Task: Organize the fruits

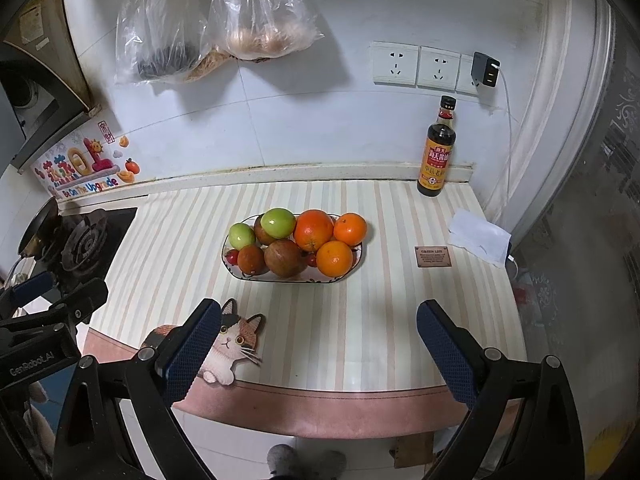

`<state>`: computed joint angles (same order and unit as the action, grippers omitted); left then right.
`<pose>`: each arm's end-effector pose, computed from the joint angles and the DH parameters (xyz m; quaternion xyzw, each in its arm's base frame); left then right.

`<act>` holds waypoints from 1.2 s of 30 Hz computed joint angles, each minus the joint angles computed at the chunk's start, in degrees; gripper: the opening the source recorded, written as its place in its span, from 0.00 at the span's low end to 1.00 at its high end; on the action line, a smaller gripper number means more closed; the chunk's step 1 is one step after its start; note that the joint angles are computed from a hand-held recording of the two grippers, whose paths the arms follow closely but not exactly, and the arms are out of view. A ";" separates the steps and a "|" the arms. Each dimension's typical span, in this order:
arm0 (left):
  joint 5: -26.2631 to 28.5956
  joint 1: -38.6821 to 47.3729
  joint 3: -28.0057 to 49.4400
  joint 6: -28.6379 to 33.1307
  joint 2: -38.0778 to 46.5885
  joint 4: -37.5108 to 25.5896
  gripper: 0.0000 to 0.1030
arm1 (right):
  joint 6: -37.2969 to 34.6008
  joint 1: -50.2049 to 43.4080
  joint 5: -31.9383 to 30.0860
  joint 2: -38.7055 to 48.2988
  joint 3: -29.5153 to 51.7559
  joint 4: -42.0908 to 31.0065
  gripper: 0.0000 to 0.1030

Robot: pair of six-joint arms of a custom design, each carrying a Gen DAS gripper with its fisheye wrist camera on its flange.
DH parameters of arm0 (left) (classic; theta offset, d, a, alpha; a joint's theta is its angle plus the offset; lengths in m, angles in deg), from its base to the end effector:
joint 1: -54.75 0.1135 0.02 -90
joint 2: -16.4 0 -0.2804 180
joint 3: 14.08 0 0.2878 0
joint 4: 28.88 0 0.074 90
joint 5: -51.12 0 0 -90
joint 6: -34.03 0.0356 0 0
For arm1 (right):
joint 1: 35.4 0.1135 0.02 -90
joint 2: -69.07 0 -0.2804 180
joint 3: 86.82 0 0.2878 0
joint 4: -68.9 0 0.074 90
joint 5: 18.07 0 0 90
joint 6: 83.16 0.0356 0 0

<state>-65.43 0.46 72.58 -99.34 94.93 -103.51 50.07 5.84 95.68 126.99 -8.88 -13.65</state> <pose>0.1830 -0.2273 0.3319 0.0441 0.9530 -0.0012 0.2997 0.1528 0.1149 0.3550 0.0654 0.9496 0.0082 0.3064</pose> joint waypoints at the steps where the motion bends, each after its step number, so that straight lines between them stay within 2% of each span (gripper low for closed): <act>1: 0.01 0.07 0.14 0.05 0.11 -0.08 1.00 | 0.02 0.04 0.08 0.08 0.04 -0.03 0.97; 36: -0.55 -2.01 0.16 -1.43 0.59 -0.17 1.00 | -1.29 -0.07 -0.39 -0.22 0.81 -0.82 0.97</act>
